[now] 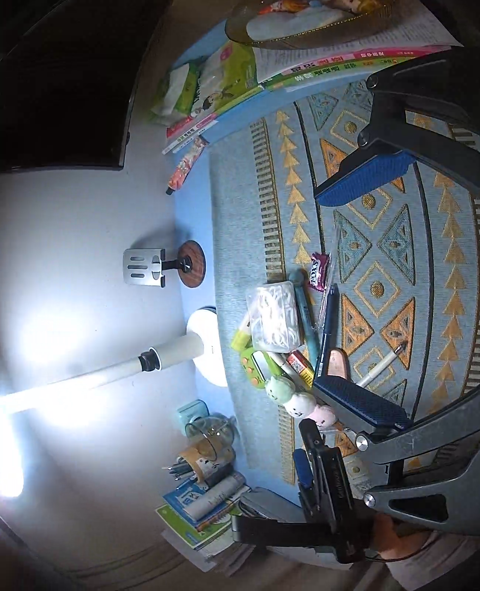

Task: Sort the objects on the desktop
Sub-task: 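Move both open tools back over the rug, then grasp the stacked dango plush with the left tool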

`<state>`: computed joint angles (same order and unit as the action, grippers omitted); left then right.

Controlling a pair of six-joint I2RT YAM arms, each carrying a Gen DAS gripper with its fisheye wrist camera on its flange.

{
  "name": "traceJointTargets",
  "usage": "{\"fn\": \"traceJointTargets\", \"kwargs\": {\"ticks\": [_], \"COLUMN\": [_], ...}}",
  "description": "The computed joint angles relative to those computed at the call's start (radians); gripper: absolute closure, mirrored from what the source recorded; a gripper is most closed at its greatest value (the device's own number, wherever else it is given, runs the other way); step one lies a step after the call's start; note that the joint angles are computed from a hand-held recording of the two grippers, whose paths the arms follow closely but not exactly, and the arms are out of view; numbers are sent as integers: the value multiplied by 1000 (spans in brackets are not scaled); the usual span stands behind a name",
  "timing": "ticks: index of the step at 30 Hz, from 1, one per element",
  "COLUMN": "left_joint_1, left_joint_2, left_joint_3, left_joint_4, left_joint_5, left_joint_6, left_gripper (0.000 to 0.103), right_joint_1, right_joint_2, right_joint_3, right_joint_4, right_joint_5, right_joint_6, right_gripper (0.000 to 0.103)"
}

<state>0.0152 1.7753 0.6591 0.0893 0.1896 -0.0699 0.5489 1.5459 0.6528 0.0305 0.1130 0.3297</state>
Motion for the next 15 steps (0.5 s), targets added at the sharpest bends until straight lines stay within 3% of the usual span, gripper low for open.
{"fn": "traceJointTargets", "kwargs": {"ticks": [9,15], "left_joint_1": [15,7], "left_joint_2": [220,302], "left_joint_3": [148,213], "left_joint_4": [-6,-11], "left_joint_5": [49,74], "left_joint_6": [127,142], "left_gripper": [32,32], "right_joint_1": [19,59], "right_joint_2": [137,179], "right_joint_3": [49,81], "right_joint_4": [-50,-95], "right_joint_5": [22,35], "right_joint_6": [65,81], "right_gripper": [11,11]}}
